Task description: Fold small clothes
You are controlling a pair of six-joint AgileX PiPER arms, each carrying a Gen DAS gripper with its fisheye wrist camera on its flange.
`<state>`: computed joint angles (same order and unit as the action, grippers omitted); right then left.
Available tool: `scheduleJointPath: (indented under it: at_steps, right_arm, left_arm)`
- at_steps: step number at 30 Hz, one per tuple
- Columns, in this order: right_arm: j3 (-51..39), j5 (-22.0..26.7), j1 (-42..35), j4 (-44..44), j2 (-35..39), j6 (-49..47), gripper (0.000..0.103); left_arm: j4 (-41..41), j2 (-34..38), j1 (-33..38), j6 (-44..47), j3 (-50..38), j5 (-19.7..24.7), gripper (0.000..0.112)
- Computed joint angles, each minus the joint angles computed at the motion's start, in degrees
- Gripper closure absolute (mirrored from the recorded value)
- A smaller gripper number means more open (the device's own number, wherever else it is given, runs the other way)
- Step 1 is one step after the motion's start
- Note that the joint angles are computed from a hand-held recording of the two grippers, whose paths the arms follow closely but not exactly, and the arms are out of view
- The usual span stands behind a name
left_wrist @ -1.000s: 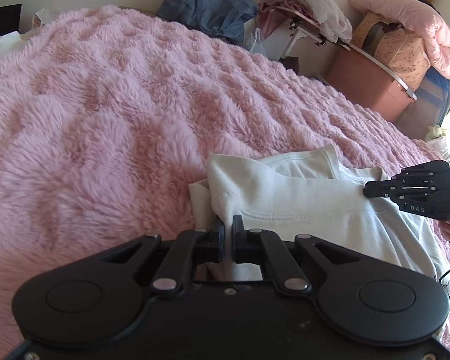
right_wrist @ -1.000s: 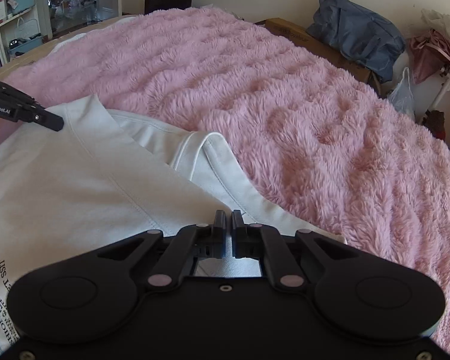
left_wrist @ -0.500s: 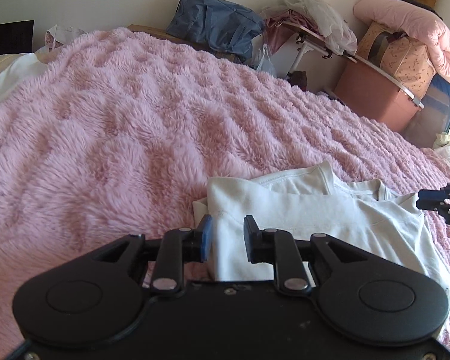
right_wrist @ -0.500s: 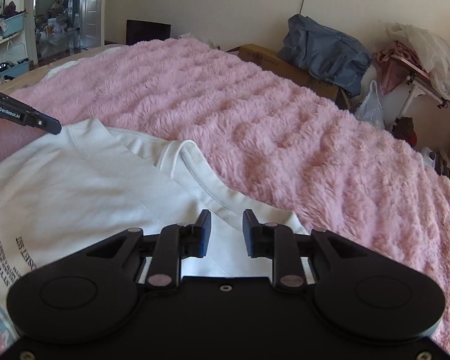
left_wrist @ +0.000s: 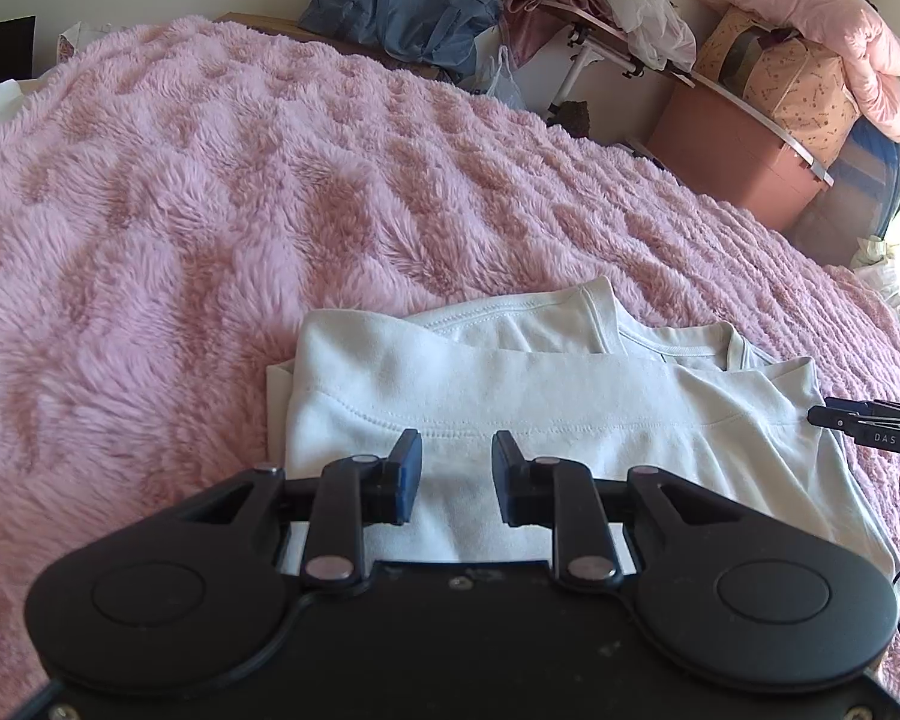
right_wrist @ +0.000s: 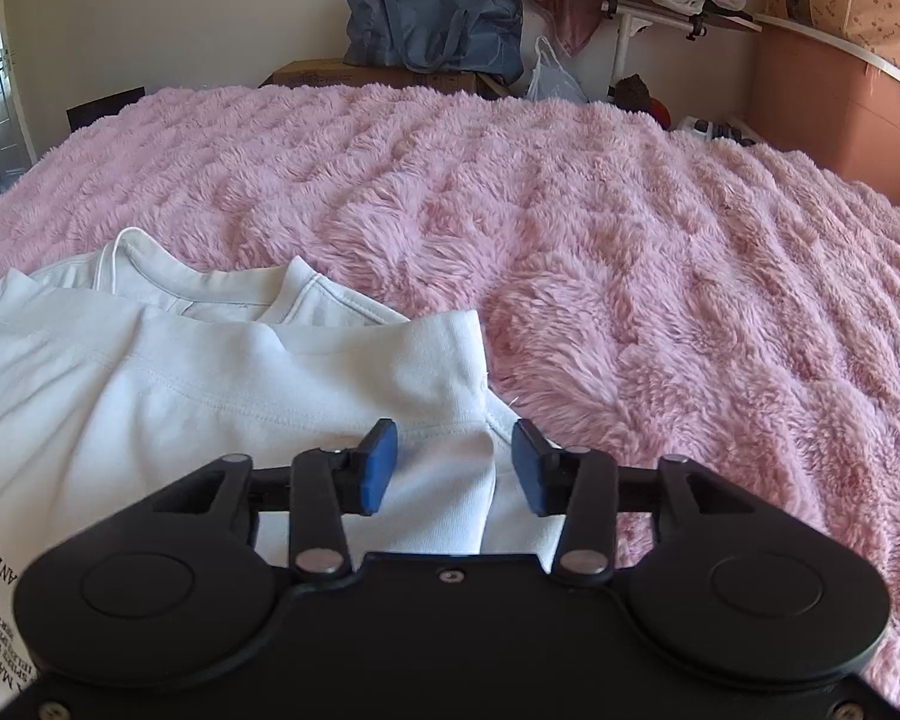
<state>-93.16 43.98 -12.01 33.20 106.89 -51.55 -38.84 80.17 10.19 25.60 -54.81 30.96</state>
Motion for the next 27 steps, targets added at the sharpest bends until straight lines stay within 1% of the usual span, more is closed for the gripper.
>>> scheduleJointPath:
  at_steps: [1, 2, 3, 4, 5, 8, 11, 13, 14, 15, 16, 18, 19, 20, 21, 22, 23, 24, 25, 27]
  right_arm:
    - [0.36, -1.03, 0.39, 0.11, 0.37, 0.24, 0.054]
    - [0.02, -1.04, 0.66, -0.19, 1.00, 0.86, 0.056]
    - [-0.58, 0.03, 0.54, 0.10, 1.62, 1.23, 0.063]
    - [-1.32, 2.14, 0.00, 1.88, 2.19, 0.18, 0.078]
    - [-1.00, 2.76, -0.29, 2.97, 2.02, -0.81, 0.085]
    - [1.17, 1.66, -0.73, 3.94, 0.20, -3.66, 0.093]
    - [1.76, 1.07, -1.80, 4.85, -1.21, -4.95, 0.094]
    - [0.40, 2.03, -2.59, 5.20, -0.83, -4.06, 0.094]
    - [0.47, 0.68, -2.37, 4.27, -0.74, -3.04, 0.094]
    - [-0.43, 0.78, -1.95, 2.70, 0.06, -1.29, 0.094]
    - [-1.15, 0.43, -1.11, 0.29, 1.06, 1.08, 0.094]
    - [-0.73, -1.42, 0.60, -3.98, 1.95, 4.37, 0.093]
    - [-0.29, -2.00, 1.14, -4.85, 2.17, 5.39, 0.092]
    - [1.30, -3.57, 1.32, -4.92, 1.45, 5.98, 0.089]
    - [2.73, -4.39, 0.96, -3.01, 0.48, 4.74, 0.084]
    - [3.62, -3.82, 0.11, -0.65, -0.51, 3.08, 0.073]
    - [4.33, -2.32, -1.12, 2.05, -1.59, 1.07, 0.066]
    - [6.06, -0.77, -2.98, 6.53, -3.37, -2.75, 0.065]
    - [7.57, 1.77, -5.34, 10.95, -5.17, -6.80, 0.065]
    - [10.51, 7.59, -10.27, 16.39, -8.84, -11.80, 0.065]
  left_arm:
    - [1.40, 0.39, -0.57, -1.51, -0.21, -0.38, 0.088]
    - [2.36, 0.79, -1.02, -2.53, -0.40, -0.63, 0.087]
    - [2.22, 1.04, -1.09, -2.48, -0.46, -0.62, 0.087]
    - [2.07, 1.20, -1.14, -2.44, -0.49, -0.61, 0.087]
    - [1.83, 1.33, -1.24, -2.26, -0.48, -0.81, 0.087]
    - [-1.37, 1.47, -0.88, 0.55, -0.39, -1.01, 0.086]
    - [1.26, 2.33, -2.02, -1.90, -1.44, -2.26, 0.086]
    - [5.47, 3.76, -3.12, -5.71, -2.19, -3.84, 0.086]
    - [6.80, 4.68, -3.56, -6.82, -2.44, -4.77, 0.086]
    - [9.21, 5.47, -4.27, -8.47, -2.67, -5.69, 0.085]
    - [13.28, 6.29, -5.36, -11.36, -3.01, -6.59, 0.084]
    - [19.92, 7.54, -7.13, -17.31, -3.95, -7.08, 0.084]
    - [22.60, 7.53, -7.80, -19.74, -4.38, -6.95, 0.085]
    - [23.76, 7.20, -8.09, -20.56, -4.62, -6.81, 0.085]
    - [22.63, 6.28, -7.89, -19.13, -4.49, -6.67, 0.086]
    - [19.24, 5.03, -7.17, -15.67, -3.86, -6.46, 0.086]
    - [15.18, 3.05, -6.11, -11.95, -2.82, -5.87, 0.085]
    - [12.04, 1.04, -5.11, -9.15, -1.73, -4.91, 0.085]
    - [8.62, -1.35, -3.93, -5.88, -0.30, -3.66, 0.084]
    - [2.84, -7.23, -1.12, 0.06, 3.48, -0.45, 0.082]
